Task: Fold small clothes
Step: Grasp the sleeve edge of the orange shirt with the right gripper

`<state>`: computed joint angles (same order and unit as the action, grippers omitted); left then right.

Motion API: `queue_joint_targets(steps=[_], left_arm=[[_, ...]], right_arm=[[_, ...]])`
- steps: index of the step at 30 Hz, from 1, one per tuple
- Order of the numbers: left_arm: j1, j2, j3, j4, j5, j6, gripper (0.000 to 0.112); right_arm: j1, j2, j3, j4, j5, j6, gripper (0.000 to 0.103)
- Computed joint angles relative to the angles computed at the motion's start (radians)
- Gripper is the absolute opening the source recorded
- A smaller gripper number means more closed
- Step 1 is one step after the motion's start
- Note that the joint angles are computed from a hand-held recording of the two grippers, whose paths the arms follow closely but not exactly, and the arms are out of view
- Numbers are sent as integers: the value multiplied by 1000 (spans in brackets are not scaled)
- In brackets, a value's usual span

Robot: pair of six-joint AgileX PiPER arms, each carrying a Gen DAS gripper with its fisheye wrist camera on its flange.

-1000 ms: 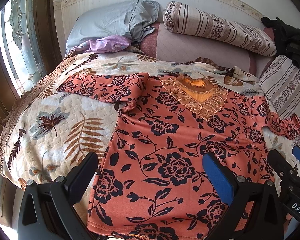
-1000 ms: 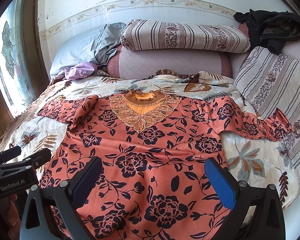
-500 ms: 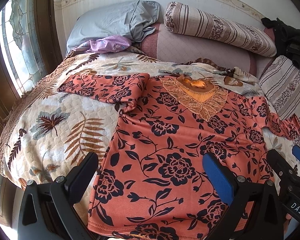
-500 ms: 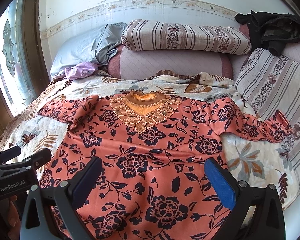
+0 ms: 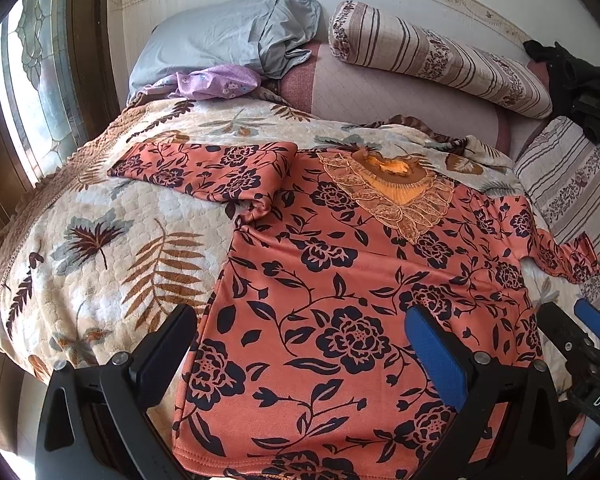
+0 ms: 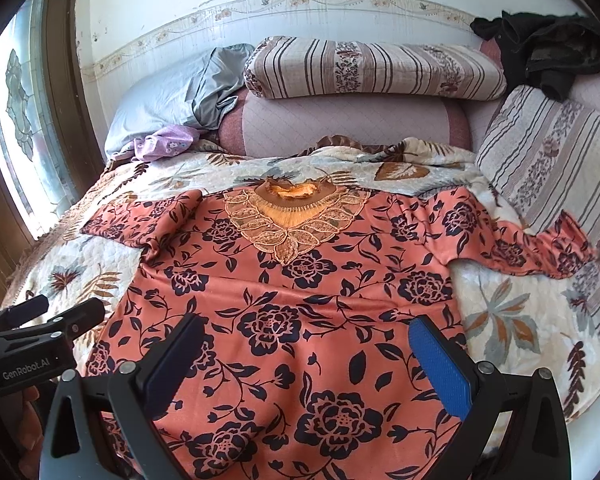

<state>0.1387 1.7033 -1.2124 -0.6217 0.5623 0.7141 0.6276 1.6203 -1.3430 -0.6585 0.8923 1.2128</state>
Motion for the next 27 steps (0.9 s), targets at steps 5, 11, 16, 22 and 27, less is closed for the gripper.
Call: queue_joint_targets(steps=[5,11,16,22,27], left_arm=[[42,193,-204,303,-23,-246,103],[107,476,-589,475,102,-468,103],[121,646,-861,502,219,-573,103],[118,700,-884,446,107,-572,103],[117,731,-910,485,101,-587,103]], right_arm=[[-309,-182,287,313,-320,-176,103],[-871,-271,492,873,-478,-662,92],[-1106,-98,255,613,-307,-747,70],[-1151,165,-142,319,-134,-873,70],[-1157,408,-504,224,60,-1009,66]])
